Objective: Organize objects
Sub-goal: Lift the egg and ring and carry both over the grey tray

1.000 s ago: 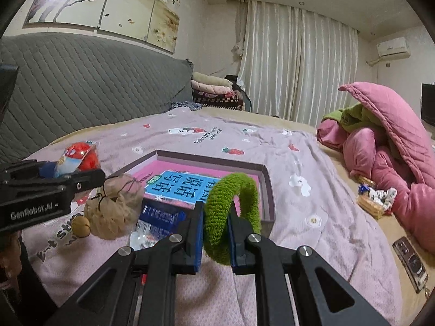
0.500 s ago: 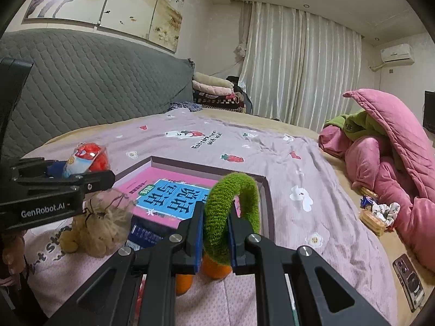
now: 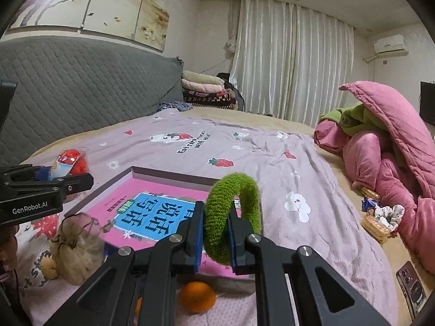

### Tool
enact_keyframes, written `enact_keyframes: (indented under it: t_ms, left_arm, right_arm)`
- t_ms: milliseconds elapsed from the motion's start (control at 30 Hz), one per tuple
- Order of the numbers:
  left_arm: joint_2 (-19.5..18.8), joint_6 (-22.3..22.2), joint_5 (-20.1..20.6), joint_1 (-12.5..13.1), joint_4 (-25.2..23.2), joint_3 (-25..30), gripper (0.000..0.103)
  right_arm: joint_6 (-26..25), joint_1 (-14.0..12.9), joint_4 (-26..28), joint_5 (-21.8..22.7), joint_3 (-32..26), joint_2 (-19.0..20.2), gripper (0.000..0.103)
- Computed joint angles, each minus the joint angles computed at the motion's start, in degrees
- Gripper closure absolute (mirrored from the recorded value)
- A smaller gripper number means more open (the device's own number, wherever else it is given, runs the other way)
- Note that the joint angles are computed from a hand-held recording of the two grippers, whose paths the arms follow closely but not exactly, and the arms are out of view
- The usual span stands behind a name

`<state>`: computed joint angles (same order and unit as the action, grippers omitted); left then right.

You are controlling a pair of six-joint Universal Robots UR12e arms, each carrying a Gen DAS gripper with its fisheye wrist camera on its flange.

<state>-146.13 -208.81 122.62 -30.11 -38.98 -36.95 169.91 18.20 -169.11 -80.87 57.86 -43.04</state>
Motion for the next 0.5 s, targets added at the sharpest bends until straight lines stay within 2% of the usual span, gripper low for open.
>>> enact_keyframes:
  t_ms: [267, 500]
  left_arm:
    - [-1.2, -1.9, -3.7, 1.8, -4.3, 2.4, 0.052]
    - [-1.9, -2.7, -6.7, 3.0, -7.4, 3.7, 0.052]
  right_arm:
    - [-1.3, 0.2, 3.0, -1.8, -5.5, 3.1, 0.088]
    - [-2.9, 0.5, 9.3, -3.2, -10.2, 5.5, 0.088]
